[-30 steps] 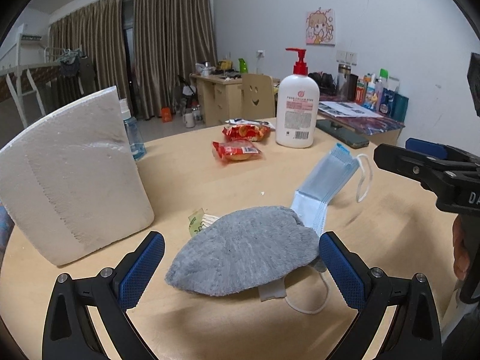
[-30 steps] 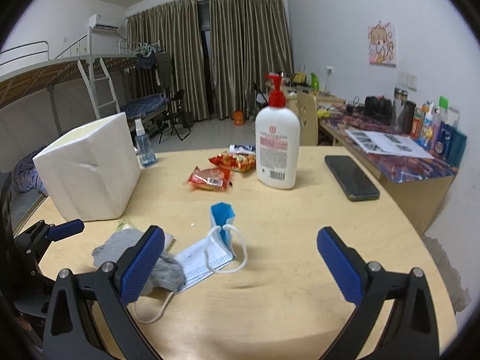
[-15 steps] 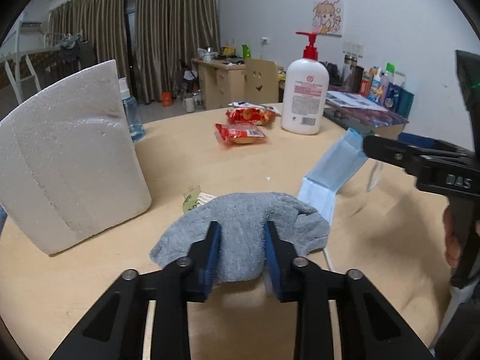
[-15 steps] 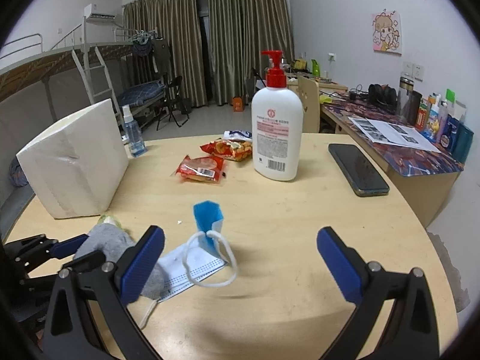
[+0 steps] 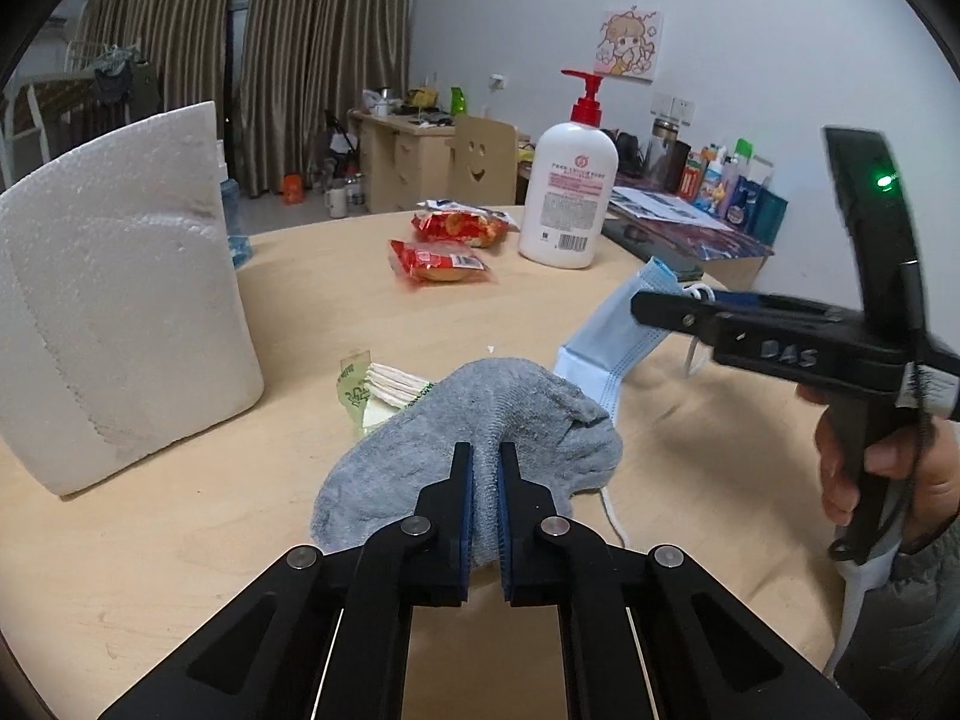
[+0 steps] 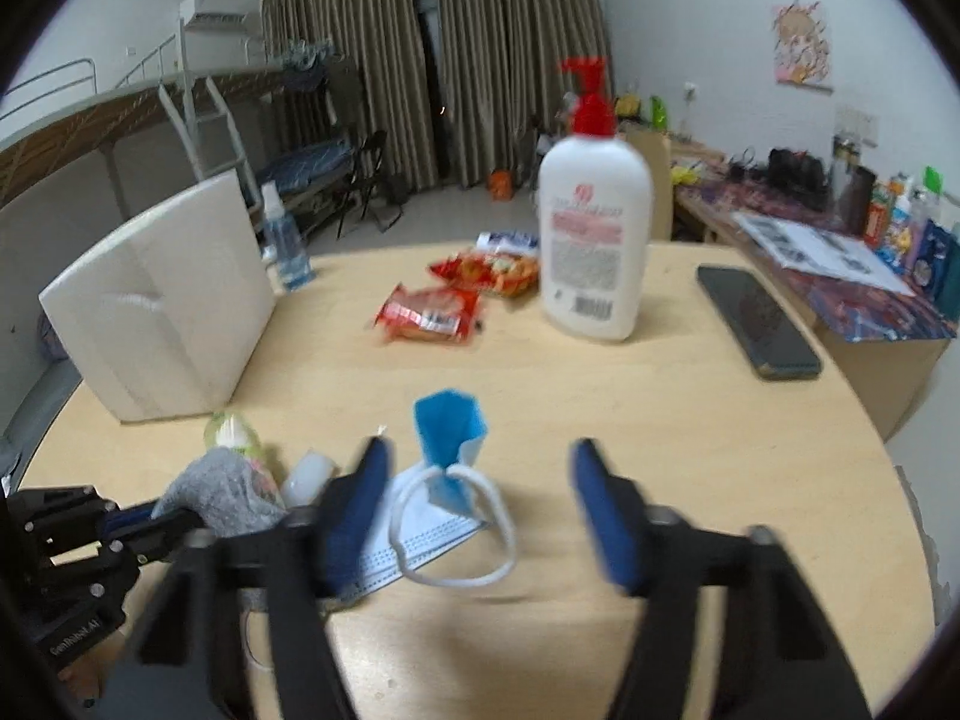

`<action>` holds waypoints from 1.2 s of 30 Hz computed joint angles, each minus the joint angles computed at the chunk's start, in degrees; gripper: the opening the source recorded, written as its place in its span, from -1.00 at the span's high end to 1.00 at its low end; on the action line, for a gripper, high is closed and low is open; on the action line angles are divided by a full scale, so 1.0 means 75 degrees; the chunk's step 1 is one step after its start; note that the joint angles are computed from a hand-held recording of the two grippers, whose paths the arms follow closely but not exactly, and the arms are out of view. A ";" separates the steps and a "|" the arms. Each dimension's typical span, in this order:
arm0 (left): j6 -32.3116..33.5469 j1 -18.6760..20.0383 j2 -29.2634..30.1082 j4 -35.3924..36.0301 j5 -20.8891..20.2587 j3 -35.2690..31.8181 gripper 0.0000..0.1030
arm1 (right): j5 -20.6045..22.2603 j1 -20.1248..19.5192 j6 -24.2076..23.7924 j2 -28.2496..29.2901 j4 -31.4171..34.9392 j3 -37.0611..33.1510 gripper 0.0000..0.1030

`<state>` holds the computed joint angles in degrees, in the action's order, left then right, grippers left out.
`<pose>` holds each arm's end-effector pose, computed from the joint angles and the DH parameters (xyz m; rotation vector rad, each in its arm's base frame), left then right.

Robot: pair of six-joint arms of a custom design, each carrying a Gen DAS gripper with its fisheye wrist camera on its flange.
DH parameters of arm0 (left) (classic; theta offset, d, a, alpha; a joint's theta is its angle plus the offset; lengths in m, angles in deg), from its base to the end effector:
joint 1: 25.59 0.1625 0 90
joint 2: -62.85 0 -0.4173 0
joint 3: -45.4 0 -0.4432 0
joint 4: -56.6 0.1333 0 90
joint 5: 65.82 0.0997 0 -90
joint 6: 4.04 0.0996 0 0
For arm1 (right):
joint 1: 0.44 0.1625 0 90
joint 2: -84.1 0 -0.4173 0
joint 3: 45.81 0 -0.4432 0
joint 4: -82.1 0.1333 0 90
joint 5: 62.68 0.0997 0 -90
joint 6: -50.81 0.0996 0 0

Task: Organize soft objects
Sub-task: 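Grasp the grey sock with the left tool while the right tool grasps the face mask, then lift the grey sock and face mask and carry them over the white foam box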

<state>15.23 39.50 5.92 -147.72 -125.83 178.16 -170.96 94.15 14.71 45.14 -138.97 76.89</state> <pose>-0.0310 -0.5015 0.0770 0.7268 2.4152 -0.9087 0.1425 -0.5001 -0.0065 0.6941 -2.3717 0.9320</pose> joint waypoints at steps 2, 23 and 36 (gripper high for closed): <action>0.0034 -0.0012 0.0014 -0.0050 0.0054 0.0012 0.87 | -0.0181 0.0018 -0.0012 0.0070 0.0119 -0.0104 -0.03; 0.0351 -0.0101 -0.0339 -0.1046 -0.0441 0.0388 0.87 | 0.1076 0.0000 0.0407 -0.0589 -0.0249 0.0617 0.85; 0.0831 -0.0810 -0.1151 -0.2083 0.0315 0.1043 0.87 | 0.1524 0.0209 0.0360 -0.0976 -0.1560 0.1405 0.85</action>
<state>21.46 33.42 -2.71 -163.35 -123.47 185.98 -159.53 95.72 17.41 37.81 -150.67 87.43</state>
